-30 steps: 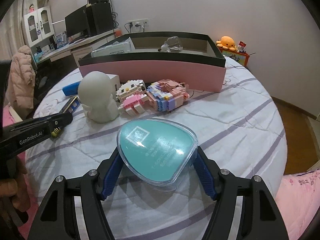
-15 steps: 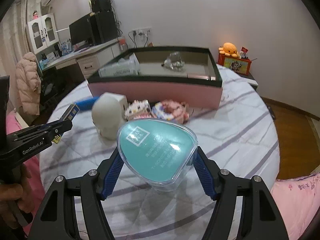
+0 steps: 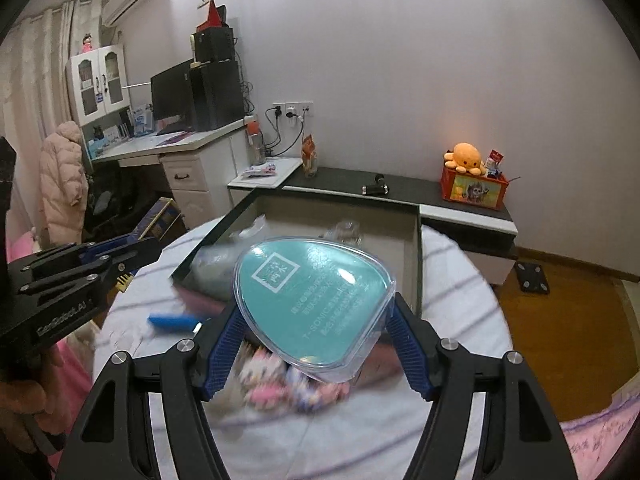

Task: Organize rigid objects
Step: 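Place both held items into the pink box and open both tools, then withdraw both tools from the box back over the table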

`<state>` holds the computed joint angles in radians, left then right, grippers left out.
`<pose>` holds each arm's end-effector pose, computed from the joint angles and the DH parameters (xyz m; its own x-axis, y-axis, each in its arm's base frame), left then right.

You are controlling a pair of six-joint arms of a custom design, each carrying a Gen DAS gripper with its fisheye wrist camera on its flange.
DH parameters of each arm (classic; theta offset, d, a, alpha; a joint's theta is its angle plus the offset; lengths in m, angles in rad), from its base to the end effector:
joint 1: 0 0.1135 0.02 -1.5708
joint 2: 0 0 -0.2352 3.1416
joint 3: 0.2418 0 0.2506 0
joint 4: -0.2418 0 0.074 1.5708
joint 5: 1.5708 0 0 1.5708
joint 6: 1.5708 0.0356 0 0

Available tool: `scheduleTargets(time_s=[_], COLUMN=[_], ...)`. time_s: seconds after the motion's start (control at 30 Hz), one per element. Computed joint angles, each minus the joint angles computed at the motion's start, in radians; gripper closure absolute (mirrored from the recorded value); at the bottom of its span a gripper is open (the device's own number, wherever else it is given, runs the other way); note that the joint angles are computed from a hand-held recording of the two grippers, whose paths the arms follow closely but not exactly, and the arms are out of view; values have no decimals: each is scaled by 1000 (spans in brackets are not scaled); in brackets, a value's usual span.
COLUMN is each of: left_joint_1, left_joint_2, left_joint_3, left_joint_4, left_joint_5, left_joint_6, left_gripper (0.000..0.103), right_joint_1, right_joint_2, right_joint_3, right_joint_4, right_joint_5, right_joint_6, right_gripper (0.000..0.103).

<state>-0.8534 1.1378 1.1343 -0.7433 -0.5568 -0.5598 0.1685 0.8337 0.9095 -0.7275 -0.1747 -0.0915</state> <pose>0.1728 -0.1695 0.3154 -0.5827 -0.0178 -0.8125 0.0889 0.9924 -0.0855 0.1830 0.0374 0.2998 -0.5679 -0.1879 -0.8014 -0.3547 0.9344 0.0323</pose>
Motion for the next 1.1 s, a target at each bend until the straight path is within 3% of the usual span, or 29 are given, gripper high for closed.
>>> scheduleTargets(time_s=[0.17,0.37,0.47,0.7,0.87,0.93,1.03,1.1], left_joint_1=[136,212,245,259,249,253,238,223], left_joint_2=[196,385,460,553,546,502,431,383], left_joint_3=[113,218,249,312,314,280,229,201], left_joint_4=[88,124,133,105,76,86,89,85], left_joint_5=[151,251,299,316,240,220,166,139], left_joint_6=[86,115,122,137,123,120,111,109], left_gripper=[82,82,82,81,54,28,14,7], right_joint_1=[-26,-41,-52,-64,-64,-73,-81,-76], right_joint_2=[260,513,597,691,700,680,667,644], right_joint_3=[126,238,275,307,305,288,291,280], right_joint_4=[82,137,147,140,133,147,132,128], right_joint_5=[3,19,12,8,16,13,-8,8], right_joint_6=[-19,-23,-20,-20,-26,-19,-6,-6], right_gripper=[33,33,32,32,27,21,13,0])
